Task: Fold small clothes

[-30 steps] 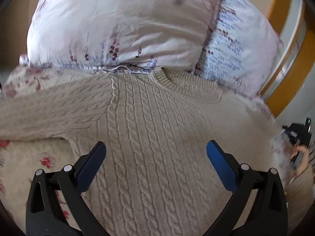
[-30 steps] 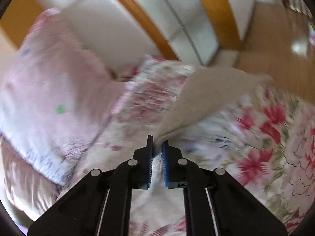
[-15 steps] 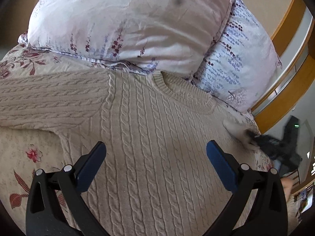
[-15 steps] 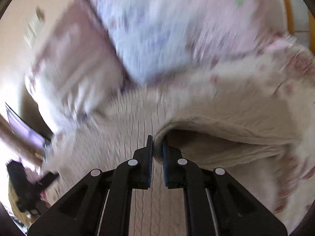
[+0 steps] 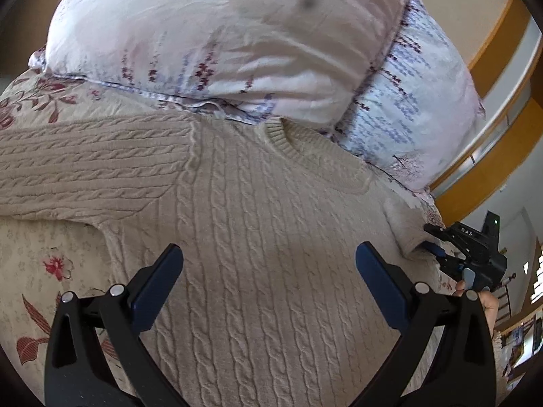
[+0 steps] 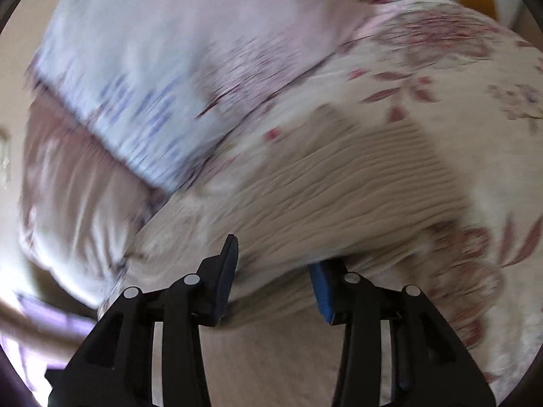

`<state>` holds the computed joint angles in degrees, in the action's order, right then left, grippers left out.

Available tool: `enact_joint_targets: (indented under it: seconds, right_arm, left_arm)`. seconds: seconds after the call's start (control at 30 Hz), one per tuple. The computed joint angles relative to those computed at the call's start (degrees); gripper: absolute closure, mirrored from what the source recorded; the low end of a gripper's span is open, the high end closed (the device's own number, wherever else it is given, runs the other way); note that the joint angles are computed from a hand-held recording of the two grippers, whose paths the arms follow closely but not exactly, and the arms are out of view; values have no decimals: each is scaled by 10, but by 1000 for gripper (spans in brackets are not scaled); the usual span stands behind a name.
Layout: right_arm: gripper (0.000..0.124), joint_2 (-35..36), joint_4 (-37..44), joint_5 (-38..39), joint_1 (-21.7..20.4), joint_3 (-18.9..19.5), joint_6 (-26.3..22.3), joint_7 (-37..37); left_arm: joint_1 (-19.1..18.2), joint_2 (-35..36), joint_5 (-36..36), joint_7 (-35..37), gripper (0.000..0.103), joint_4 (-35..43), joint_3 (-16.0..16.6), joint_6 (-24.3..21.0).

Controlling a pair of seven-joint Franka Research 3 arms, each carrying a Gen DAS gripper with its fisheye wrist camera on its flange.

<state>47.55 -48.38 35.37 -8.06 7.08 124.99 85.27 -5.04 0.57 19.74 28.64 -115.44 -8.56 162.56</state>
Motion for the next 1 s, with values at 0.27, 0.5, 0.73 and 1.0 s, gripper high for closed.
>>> enact_joint_targets:
  seconds: [0.27, 0.5, 0.73, 1.0]
  right_arm:
    - [110, -59, -77, -84, 55, -34, 145, -23]
    - [107, -161, -196, -9, 53, 83, 91, -387]
    - [85, -119, -128, 35, 53, 36, -113, -296]
    - [85, -26, -24, 113, -33, 1, -137, -28]
  left_arm:
    - [7, -2, -139, 78, 2, -19, 2, 34]
    - [10, 20, -338, 193, 7, -8, -11, 75]
    - [24, 63, -450, 273, 23, 44, -37, 30]
    - [42, 114, -481, 296, 49, 114, -56, -6]
